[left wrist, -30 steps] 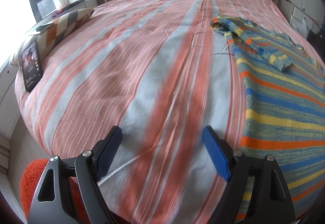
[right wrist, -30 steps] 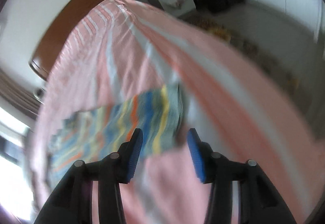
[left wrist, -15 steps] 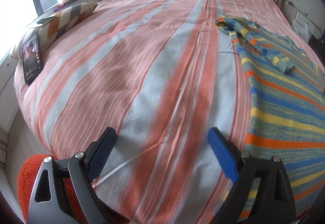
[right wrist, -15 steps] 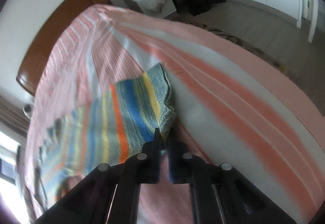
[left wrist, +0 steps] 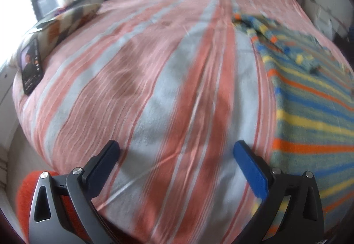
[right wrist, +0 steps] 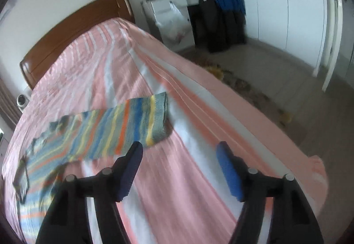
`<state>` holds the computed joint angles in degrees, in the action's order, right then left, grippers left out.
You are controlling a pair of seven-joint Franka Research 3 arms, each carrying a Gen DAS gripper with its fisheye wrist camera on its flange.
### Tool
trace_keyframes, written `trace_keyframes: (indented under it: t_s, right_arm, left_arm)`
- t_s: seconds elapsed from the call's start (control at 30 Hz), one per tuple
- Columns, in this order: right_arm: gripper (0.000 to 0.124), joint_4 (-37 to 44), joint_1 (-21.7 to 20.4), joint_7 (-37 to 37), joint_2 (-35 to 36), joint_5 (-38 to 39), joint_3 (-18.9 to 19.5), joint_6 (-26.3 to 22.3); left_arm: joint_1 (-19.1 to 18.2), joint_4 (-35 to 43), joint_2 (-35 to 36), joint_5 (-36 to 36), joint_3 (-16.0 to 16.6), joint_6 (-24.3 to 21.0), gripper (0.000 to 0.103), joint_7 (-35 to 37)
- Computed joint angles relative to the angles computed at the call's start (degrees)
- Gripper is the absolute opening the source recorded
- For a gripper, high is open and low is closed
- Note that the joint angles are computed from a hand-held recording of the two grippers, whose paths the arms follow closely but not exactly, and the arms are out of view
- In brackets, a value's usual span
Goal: Fold small clothes
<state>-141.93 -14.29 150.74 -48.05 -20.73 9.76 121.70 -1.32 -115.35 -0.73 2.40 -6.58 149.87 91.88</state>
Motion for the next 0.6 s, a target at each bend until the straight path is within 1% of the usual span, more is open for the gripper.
trace_keyframes:
  t_s: [0.03, 0.07, 0.1, 0.13, 0.17, 0.2, 0.23, 0.3, 0.33, 0.37, 0.4, 0.47, 0.5, 0.53, 0.57, 0.6]
  right_arm:
    - [0.07, -0.41, 1.5, -0.53, -1.79, 0.65, 0.7, -0.53]
    - [0.07, -0.64, 2.55, -1.0, -3.0, 1.09, 1.33, -0.99]
    - [0.072, -0.97, 3.53, -1.12, -3.97, 1.37, 2.41, -1.12]
    - [0.074, -1.3, 4.56, -1.08, -4.69, 1.53, 3.75, -0.88]
    - [0.075, -1.74, 5.68, -0.89, -5.07, 1.58, 5.2, 0.01]
    - [0.075, -1.94, 6.39, -0.4, -4.85, 1.46, 6.59, 1.03]
    - [0.075, -2.21, 7.06, 0.37, -4.48, 1.29, 8.04, 2.16]
    - [0.075, -2.83, 8.06, 2.46, -2.9, 0.95, 10.19, 5.28]
    - [0.075, -2.86, 8.47, 3.09, -1.96, 0.95, 10.45, 6.23]
    - [0.075, -2.77, 9.11, 3.53, -0.59, 1.42, 10.25, 7.34]
    - [0.075, -3.16, 9.95, 3.55, -0.01, 1.91, 9.5, 8.55]
    - [0.075, -3.38, 10.9, 2.47, 0.7, 1.68, 8.76, 9.84]
    - [0.075, -3.31, 11.02, 2.13, 0.5, 1.13, 9.15, 9.37]
    - [0.075, -3.41, 11.15, 2.02, 0.11, 0.7, 9.45, 8.95]
    - [0.075, -3.89, 11.6, 1.96, -0.65, 0.74, 9.41, 8.64]
    - [0.075, -4.45, 12.05, 1.82, -1.35, 1.0, 9.12, 8.42]
  left_arm:
    - [-0.05, 0.55, -0.82, 1.8, -0.12, -0.8, 0.1, -1.0]
    - [0.46, 0.26, -1.92, 1.91, -0.86, 0.34, 0.099, -0.18]
    - [-1.03, 0.14, -3.26, -1.47, -0.16, 3.03, 0.1, 4.67]
    - [-2.27, 1.39, -3.61, -6.37, 0.14, 3.29, 0.1, 11.04]
    - [-4.31, 4.65, -3.08, -13.34, 0.48, 1.96, 0.1, 20.84]
    - [-5.23, 7.41, -2.23, -17.14, 0.33, -0.03, 0.1, 26.61]
    - [-6.13, 11.26, -0.7, -20.98, -0.15, -2.99, 0.102, 33.3]
    - [-7.04, 19.33, 3.89, -23.21, -2.36, -9.58, 0.102, 43.55]
    - [-7.32, 22.25, 6.34, -22.4, -3.68, -11.32, 0.102, 46.77]
    - [-7.66, 24.35, 8.51, -20.26, -4.71, -12.2, 0.102, 47.98]
    - [-8.58, 26.95, 11.54, -15.91, -5.46, -13.13, 0.102, 47.44]
    - [-11.27, 33.43, 18.73, -5.4, -5.56, -16.5, 0.102, 42.92]
    - [-12.28, 35.42, 21.17, -1.7, -5.27, -16.92, 0.1, 40.39]
    - [-13.2, 37.57, 23.65, 1.58, -4.76, -17.5, 0.092, 37.51]
    - [-13.05, 41.13, 26.47, 1.67, -5.01, -19.99, 0.088, 35.18]
    - [-12.02, 43.5, 27.96, -0.34, -5.92, -21.88, 0.087, 33.36]
